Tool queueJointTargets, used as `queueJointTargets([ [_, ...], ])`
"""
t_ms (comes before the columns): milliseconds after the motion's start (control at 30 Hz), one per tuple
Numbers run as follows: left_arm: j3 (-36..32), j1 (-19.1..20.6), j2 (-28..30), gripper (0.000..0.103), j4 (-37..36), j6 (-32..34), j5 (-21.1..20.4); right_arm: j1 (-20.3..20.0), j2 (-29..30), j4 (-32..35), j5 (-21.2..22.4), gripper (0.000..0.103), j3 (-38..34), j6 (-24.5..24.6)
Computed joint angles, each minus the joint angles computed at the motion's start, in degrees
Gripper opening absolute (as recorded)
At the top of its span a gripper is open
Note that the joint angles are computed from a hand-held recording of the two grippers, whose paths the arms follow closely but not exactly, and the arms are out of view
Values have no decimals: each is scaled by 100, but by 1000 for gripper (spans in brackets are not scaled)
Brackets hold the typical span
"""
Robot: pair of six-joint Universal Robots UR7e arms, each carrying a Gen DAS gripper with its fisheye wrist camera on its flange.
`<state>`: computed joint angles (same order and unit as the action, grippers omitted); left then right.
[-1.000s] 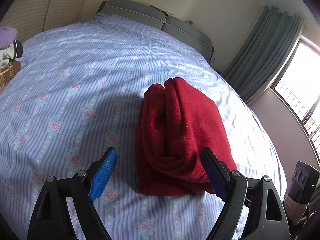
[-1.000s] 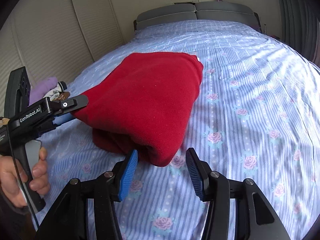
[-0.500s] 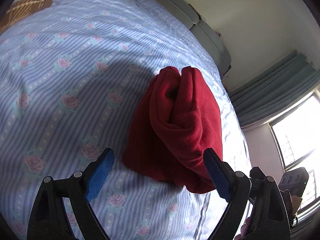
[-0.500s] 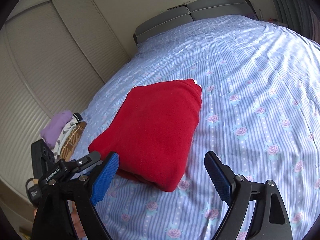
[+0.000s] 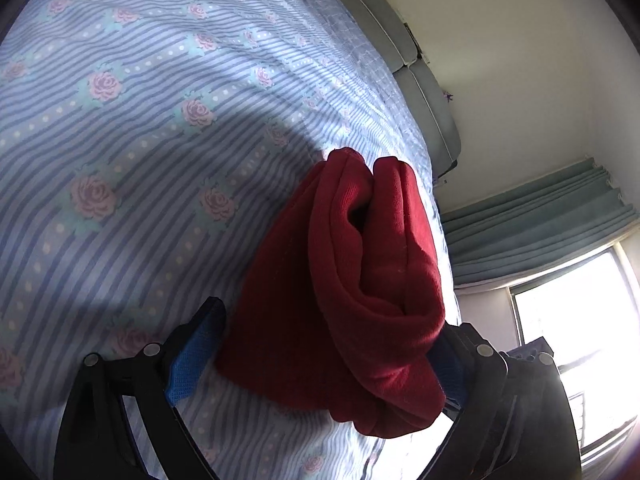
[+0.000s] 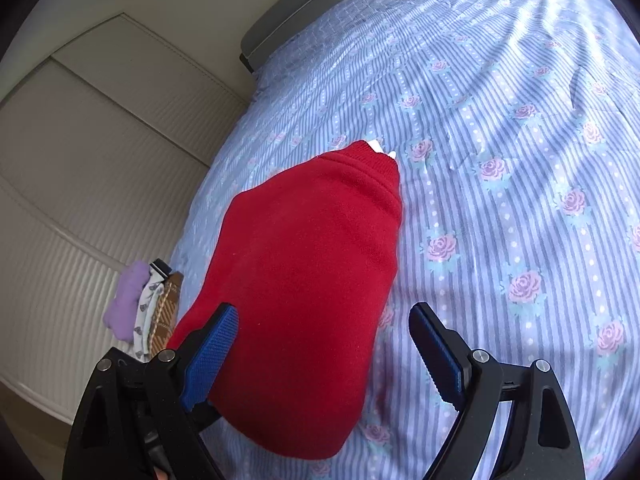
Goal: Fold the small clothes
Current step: 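Grasp the folded red sweatshirt with the right tool and lift it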
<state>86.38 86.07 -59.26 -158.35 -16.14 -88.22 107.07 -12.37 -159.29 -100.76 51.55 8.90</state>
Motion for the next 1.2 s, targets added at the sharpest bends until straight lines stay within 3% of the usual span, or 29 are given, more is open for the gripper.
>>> queueJointTargets([
  [100, -222, 18, 147, 99, 193, 91, -36, -116, 265, 549, 188, 88, -530, 173],
  [233, -454, 40, 314, 96, 332, 235, -58, -301, 571, 897, 777, 93, -1029, 472],
  [400, -622, 72, 428, 77, 327, 426, -194, -419, 990, 1115, 1349, 94, -1698, 583],
  [433, -631, 85, 433, 68, 324, 419, -239, -429, 1112, 1247, 1434, 93, -1918, 571],
  [467, -646, 106, 439, 60, 328, 429, -317, -421, 1225, 1350, 1464, 91, -2109, 554],
  [533, -640, 117, 421, 52, 324, 486, -412, -389, 1330, 1367, 1428, 85, -2263, 504],
  [600, -655, 73, 401, 47, 367, 624, -343, -366, 1292, 1203, 1400, 72, -2143, 497],
  [767, -593, -94, 292, 40, 401, 904, -61, -379, 983, 621, 1430, 56, -1477, 574],
  [900, -468, -255, 106, 38, 393, 1196, 153, -271, 855, 340, 1352, 54, -1222, 494],
  [1200, -602, -460, -290, 37, 679, 1450, 146, 102, 686, -220, 1378, 53, -965, 554],
])
